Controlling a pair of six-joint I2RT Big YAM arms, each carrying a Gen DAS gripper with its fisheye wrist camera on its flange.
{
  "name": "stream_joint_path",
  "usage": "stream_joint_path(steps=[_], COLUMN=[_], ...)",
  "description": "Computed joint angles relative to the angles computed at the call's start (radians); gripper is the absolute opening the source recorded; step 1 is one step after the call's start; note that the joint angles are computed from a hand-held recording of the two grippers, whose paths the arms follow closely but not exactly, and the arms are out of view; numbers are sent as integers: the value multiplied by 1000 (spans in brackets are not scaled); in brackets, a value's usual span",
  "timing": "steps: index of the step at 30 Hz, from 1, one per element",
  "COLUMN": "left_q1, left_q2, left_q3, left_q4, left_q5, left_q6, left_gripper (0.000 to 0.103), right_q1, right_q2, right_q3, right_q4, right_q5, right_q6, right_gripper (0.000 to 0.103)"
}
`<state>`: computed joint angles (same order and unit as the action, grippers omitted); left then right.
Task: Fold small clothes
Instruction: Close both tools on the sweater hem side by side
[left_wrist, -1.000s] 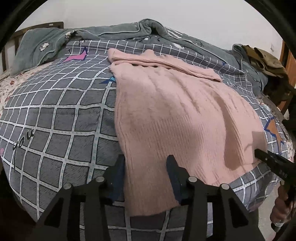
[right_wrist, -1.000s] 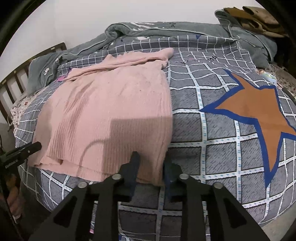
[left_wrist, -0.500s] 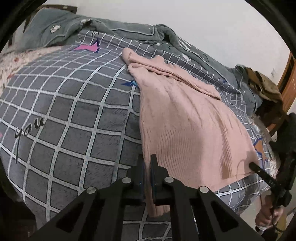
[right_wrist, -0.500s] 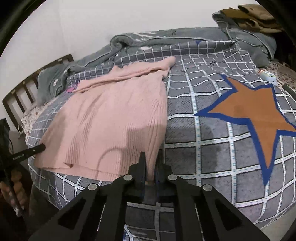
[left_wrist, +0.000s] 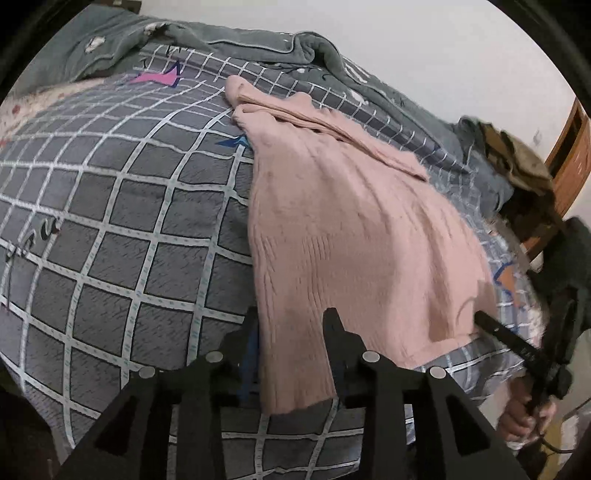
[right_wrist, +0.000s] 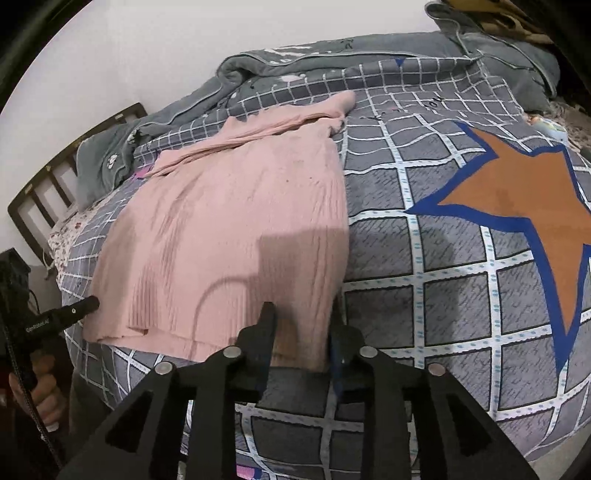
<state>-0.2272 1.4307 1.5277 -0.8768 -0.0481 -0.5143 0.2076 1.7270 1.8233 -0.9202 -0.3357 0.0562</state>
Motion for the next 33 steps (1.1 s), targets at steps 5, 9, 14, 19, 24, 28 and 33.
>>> stream_joint_path(steps=[5, 9, 14, 19, 24, 28, 33], left_q1=[18, 54, 68, 73, 71, 76, 99], left_q2=[-11, -69, -99, -95, -107, -121, -104], left_q3=[6, -17, 7, 63, 91, 96, 132], left_q4=[-26, 17, 20, -3, -12, -19, -43], left_q5=[28, 96, 116, 130, 123, 137, 188], left_q6=[-27, -63, -85, -91, -89, -100, -132], left_gripper=[7, 6, 6, 6, 6, 6, 6], right_q1=[-10, -37, -47, -51, -42, -50, -57], right_q2=[-21, -69, -76, -76, -87, -102, -95], right_q3=[-10, -37, 3, 46, 79, 84, 114], right_q4=[3, 50, 27, 28, 10, 18, 15], right_q5=[-23, -105, -160, -220, -218, -246, -266], right_q6=[15, 61, 106, 201, 189, 201, 237], right_gripper=[8, 7, 7, 7, 7, 7, 7])
